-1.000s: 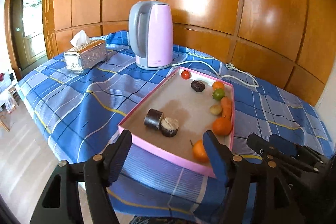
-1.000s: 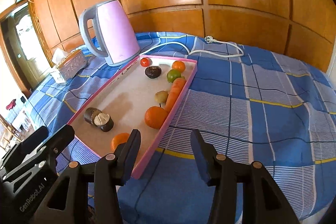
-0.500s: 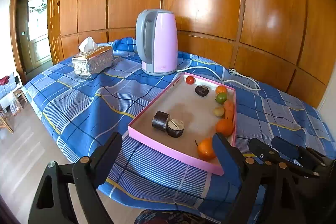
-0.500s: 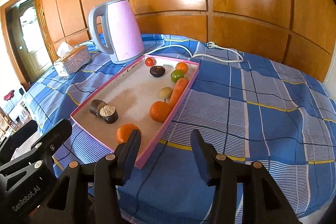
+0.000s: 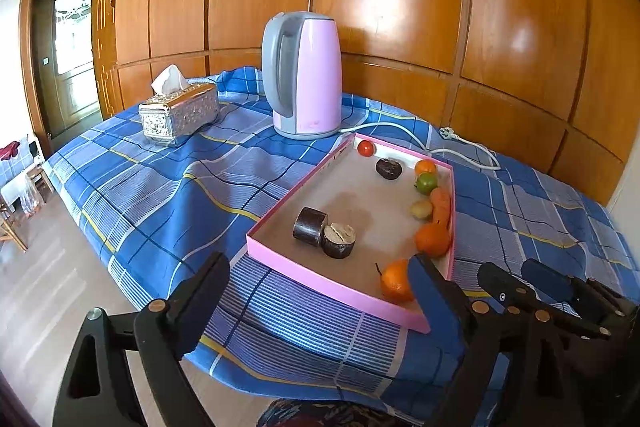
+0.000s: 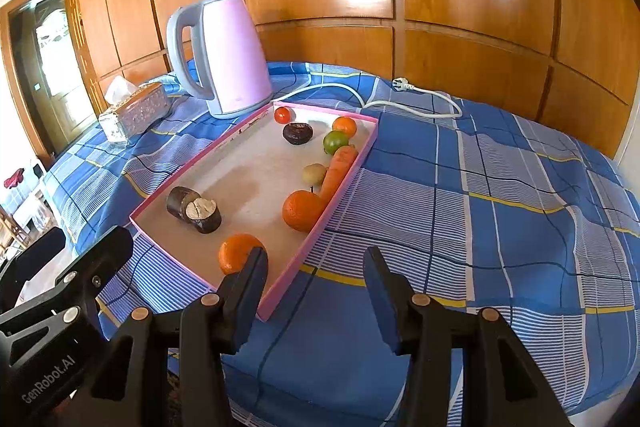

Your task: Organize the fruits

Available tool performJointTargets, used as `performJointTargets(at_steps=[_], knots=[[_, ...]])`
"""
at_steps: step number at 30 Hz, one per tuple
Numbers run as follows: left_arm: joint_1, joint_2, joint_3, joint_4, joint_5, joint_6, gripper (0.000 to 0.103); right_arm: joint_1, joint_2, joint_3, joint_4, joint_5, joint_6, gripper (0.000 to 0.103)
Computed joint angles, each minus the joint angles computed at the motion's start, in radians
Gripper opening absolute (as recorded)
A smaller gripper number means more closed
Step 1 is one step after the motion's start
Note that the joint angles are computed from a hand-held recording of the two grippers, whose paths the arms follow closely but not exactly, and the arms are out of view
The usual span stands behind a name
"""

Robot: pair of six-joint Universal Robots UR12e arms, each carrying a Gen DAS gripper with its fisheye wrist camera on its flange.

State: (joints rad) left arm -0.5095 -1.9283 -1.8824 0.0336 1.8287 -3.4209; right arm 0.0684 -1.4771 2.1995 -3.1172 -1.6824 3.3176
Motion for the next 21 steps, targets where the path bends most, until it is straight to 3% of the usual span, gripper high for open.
performJointTargets(at_steps=[21], knots=[[0.006, 0.001, -0.001, -0.005, -0.001, -0.008, 0.093, 0.003, 0.003, -0.004, 0.002, -0.007, -0.004, 0.050]])
